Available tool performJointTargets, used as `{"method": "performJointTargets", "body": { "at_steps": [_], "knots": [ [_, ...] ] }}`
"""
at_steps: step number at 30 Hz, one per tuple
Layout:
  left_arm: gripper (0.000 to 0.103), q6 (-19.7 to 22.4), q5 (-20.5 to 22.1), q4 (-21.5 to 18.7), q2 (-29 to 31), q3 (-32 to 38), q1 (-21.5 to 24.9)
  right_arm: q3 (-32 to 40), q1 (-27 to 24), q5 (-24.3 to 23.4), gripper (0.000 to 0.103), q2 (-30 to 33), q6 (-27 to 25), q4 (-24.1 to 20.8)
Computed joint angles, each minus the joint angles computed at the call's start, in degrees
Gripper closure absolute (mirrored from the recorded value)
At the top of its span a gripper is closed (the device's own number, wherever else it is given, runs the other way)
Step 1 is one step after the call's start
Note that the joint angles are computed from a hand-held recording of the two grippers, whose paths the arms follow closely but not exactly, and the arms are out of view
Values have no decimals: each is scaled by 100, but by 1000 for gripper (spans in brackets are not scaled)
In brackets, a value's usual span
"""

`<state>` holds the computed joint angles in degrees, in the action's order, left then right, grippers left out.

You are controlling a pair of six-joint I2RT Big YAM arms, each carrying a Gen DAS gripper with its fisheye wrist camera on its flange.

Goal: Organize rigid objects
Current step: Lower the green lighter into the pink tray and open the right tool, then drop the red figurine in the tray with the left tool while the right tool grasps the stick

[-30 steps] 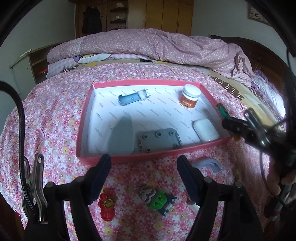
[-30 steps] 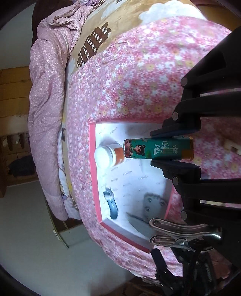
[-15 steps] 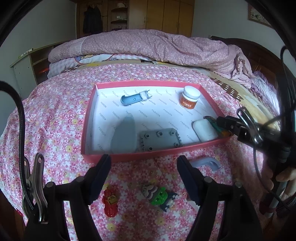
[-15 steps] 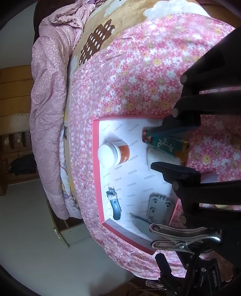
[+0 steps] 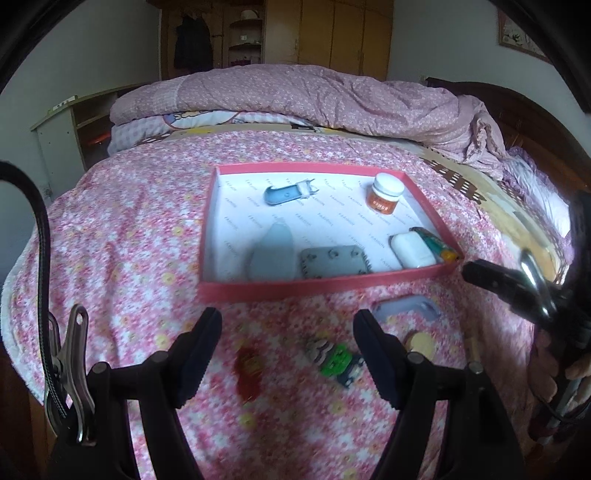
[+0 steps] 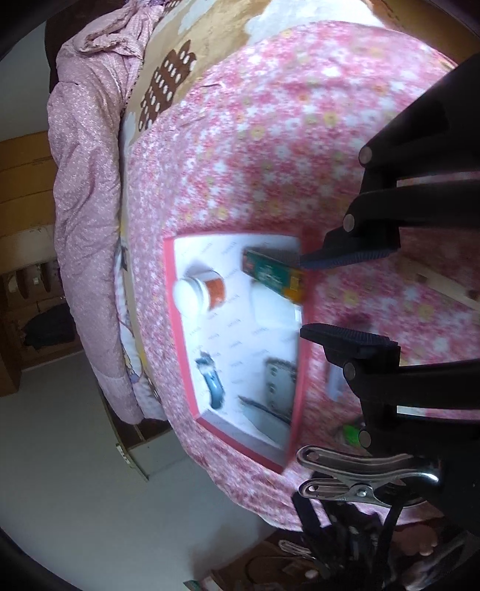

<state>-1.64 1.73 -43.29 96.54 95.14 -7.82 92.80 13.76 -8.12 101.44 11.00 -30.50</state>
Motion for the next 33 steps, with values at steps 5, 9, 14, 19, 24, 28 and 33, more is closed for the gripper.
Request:
{"method": "performJointTargets", "body": {
  "at_steps": [5,9,14,19,24,28,33],
  "knots": [
    [26,41,-212,80,-247,-363,115,-617,65,-65,72,-383,-14,165],
    [26,75,-434,122,-358,-605,197,-952,114,-41,72,-571,-40,206],
    [26,-100,-407,64,-453,-832,279,-1283,227,113,72,-749,-180,221],
    [26,-65,-384,108,-438,-929,225,-1529,372,410,72,-862,-539,212],
    [30,-91,-437,204,-299,-916,128,-1702,479,655,72,-934,-720,334],
    [52,78,-741,262,-149,-843,26,-1729,482,765,72,-956,-747,376],
    [70,86,-650,395,-55,-805,50,-1769,414,811,72,-973,-601,421]
  ]
}}
